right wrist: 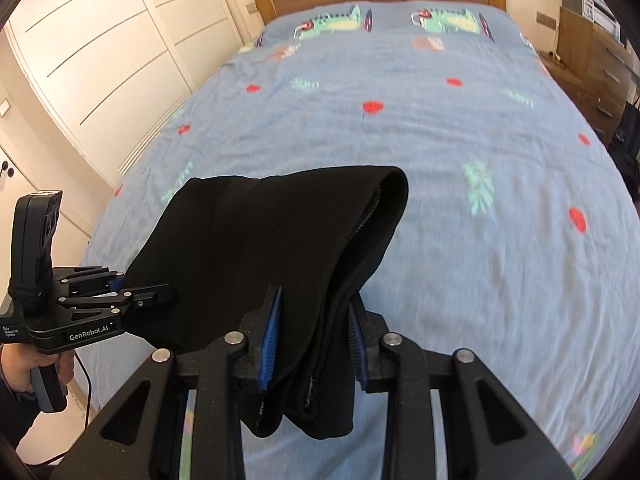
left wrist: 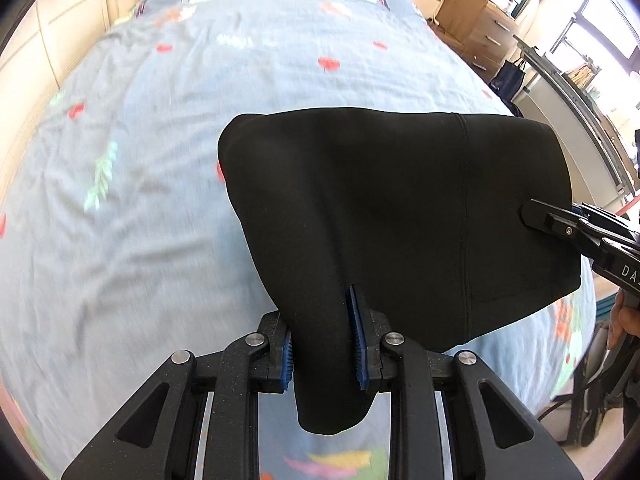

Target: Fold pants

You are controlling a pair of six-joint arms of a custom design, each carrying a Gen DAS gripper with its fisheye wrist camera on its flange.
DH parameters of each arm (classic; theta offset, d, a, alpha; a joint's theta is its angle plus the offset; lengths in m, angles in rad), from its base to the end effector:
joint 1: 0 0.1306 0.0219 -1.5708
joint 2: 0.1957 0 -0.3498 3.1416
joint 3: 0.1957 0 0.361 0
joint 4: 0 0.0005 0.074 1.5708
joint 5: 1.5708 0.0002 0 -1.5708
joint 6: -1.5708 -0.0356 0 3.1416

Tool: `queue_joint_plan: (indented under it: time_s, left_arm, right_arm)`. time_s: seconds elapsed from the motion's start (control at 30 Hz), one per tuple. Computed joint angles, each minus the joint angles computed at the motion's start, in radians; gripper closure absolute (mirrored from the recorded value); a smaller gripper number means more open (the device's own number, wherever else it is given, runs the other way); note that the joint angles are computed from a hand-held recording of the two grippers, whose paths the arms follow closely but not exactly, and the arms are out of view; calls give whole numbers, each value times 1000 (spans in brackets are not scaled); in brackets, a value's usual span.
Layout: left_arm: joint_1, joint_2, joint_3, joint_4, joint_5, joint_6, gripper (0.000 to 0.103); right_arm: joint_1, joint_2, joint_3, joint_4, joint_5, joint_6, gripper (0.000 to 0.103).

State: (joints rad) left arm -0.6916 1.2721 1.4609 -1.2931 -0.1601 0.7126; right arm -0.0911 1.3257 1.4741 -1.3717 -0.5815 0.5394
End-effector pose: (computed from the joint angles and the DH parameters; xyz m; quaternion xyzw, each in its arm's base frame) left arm 0.3032 -0.2444 0.4487 -0.0287 0.9696 -0.0894 0.2261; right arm 0.3969 -0.0171 0.4357 -0.2581 0.9090 0.2171 0.2450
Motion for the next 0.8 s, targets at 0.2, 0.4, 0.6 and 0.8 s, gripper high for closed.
queue_joint_plan:
  time_s: [0.2, 0.4, 0.6, 0.8]
  left_arm:
    - [80, 85, 42, 82, -23, -85, 83]
    - [141, 183, 6, 138, 31, -102, 82]
    - [156, 197, -58, 168, 21, -86, 53]
    - [178, 118, -95, 175, -51, -66, 46]
  right_arm:
    - [58, 126, 115, 90, 27, -78, 103]
    - [105, 252, 160, 114, 104, -127, 103]
    - [116, 293, 120, 145, 197, -184, 81]
    - [114, 253, 117, 174, 260, -192, 74]
